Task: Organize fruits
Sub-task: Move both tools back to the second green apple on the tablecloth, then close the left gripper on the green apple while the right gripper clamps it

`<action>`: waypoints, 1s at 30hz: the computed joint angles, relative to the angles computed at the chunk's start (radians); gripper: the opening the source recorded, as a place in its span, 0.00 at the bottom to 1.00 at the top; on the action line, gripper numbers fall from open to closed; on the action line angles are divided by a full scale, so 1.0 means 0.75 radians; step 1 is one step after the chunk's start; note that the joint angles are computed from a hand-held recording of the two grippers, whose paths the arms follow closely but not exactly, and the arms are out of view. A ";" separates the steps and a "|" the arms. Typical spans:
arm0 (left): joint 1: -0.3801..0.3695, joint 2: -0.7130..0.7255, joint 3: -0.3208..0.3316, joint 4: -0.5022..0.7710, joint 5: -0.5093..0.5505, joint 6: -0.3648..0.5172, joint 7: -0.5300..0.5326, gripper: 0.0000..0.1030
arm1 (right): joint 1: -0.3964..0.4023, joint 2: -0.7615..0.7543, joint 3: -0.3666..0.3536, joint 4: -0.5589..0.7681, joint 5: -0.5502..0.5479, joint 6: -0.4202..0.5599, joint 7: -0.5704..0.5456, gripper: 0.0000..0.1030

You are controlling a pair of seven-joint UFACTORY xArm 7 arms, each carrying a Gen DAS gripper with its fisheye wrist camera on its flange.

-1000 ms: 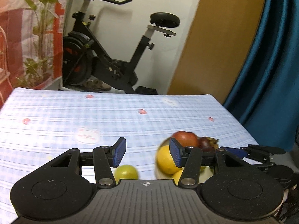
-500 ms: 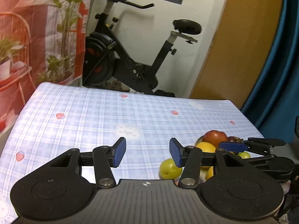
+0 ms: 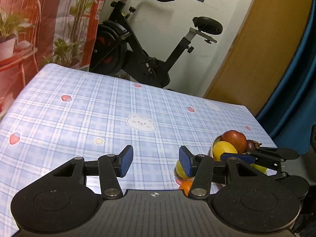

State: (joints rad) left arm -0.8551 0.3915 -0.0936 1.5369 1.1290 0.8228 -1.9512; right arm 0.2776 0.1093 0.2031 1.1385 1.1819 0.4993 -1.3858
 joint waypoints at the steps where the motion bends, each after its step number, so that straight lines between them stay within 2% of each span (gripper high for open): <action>1: 0.003 0.006 0.002 0.004 0.002 -0.011 -0.003 0.52 | 0.005 0.004 0.004 0.000 -0.007 -0.009 -0.011 0.49; 5: 0.010 0.031 0.013 0.017 0.010 -0.062 -0.018 0.52 | 0.023 0.049 0.019 0.025 -0.074 -0.051 0.020 0.49; 12: 0.036 0.110 0.058 0.075 -0.011 -0.223 -0.036 0.52 | 0.014 0.166 0.061 0.109 -0.208 -0.112 0.213 0.49; 18: 0.043 0.210 0.097 0.158 -0.121 -0.374 0.098 0.53 | -0.023 0.210 0.100 0.144 -0.263 -0.101 0.303 0.49; 24: 0.032 0.279 0.137 0.212 -0.264 -0.454 0.244 0.53 | -0.054 0.221 0.129 0.147 -0.234 -0.097 0.290 0.49; 30: -0.004 0.295 0.209 0.207 -0.352 -0.512 0.271 0.53 | -0.058 0.225 0.139 0.143 -0.199 -0.097 0.252 0.48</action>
State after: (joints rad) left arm -0.8580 0.6127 0.0629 1.6925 0.8650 0.4388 -1.7477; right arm 0.2339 0.2782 0.3073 1.2458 1.0323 0.4262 -1.1968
